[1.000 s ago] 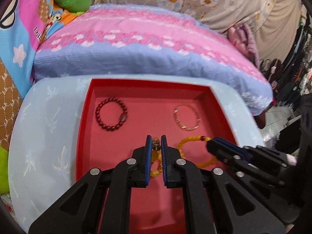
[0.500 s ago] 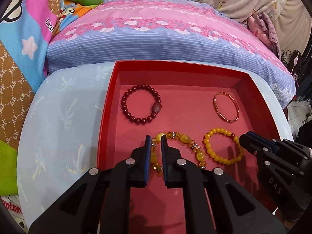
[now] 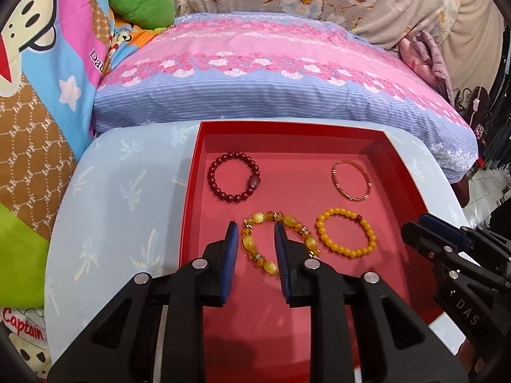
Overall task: Organize jewelry
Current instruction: 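Move both tools back over the remaining jewelry pile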
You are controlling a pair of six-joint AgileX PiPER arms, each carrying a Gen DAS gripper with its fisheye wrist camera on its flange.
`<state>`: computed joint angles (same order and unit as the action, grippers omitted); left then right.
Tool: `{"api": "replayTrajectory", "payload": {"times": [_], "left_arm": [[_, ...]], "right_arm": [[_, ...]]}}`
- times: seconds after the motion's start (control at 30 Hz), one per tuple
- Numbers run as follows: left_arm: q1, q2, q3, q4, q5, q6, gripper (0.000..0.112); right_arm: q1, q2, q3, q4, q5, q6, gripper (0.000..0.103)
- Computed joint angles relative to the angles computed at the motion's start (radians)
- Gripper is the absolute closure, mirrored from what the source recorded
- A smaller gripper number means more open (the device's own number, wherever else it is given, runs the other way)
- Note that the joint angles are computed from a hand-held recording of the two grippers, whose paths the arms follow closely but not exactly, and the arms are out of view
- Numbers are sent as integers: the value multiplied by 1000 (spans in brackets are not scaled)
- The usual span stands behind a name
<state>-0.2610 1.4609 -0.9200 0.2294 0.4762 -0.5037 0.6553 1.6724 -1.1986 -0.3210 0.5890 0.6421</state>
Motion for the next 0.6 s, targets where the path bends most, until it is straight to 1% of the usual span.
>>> {"api": "replayTrajectory", "payload": {"times": [0.07, 0.2, 0.4, 0.6], "left_arm": [[-30, -52, 28, 35, 18, -47, 90], [-87, -149, 84, 86, 58, -123, 90], [-214, -295, 187, 172, 136, -277, 90], [-335, -384, 263, 213, 206, -405, 90]], "right_arm": [[18, -53, 42, -33, 8, 36, 78], [45, -154, 126, -51, 19, 73, 78], [99, -283, 257, -80, 45, 141, 78], [176, -385, 382, -113, 74, 231, 78]]}}
